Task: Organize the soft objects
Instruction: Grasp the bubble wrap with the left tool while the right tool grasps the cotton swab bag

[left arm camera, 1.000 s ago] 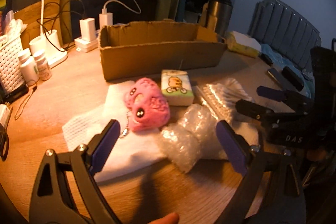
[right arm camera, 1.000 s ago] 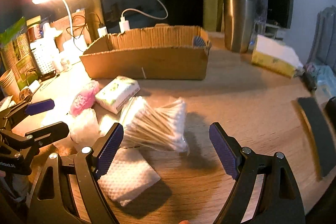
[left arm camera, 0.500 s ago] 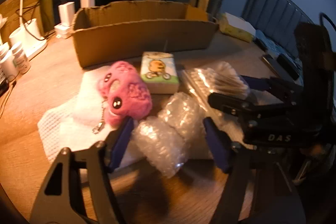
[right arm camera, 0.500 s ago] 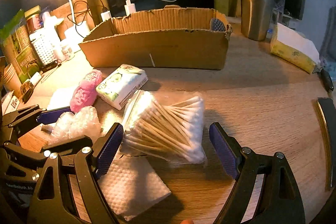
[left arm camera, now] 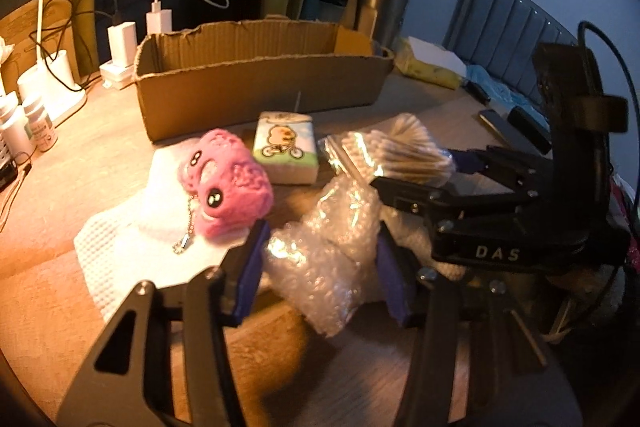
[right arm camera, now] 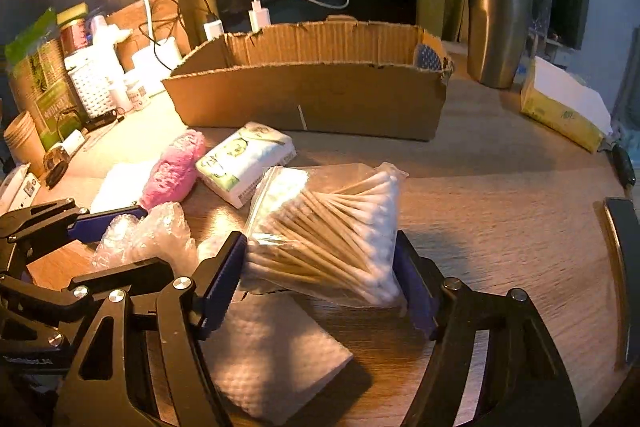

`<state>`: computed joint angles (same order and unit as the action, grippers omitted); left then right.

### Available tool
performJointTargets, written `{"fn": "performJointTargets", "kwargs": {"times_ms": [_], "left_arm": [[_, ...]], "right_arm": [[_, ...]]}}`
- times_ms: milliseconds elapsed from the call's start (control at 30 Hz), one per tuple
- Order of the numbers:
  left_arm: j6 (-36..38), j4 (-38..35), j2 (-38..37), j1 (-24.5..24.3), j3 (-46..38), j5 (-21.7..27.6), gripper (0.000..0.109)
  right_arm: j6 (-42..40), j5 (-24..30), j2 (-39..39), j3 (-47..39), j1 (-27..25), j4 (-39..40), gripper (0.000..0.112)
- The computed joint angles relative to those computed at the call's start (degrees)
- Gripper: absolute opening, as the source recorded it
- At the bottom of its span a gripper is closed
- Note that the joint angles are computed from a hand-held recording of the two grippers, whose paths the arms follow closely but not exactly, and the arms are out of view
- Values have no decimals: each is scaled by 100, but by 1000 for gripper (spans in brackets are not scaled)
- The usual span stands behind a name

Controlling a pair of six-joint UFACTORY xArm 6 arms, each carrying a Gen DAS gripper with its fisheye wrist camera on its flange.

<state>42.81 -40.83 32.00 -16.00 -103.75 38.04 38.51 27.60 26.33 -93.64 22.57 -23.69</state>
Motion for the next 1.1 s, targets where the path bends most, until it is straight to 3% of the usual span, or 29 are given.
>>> {"fn": "performJointTargets", "kwargs": {"times_ms": [600, 1100], "left_arm": [[164, -338, -184, 137, -113, -210, 53], [16, -502, 21, 256, -631, -89, 53]], "right_arm": [[260, -209, -289, -67, 3, -495, 75], [-43, -285, -114, -417, 8, -261, 75]]}}
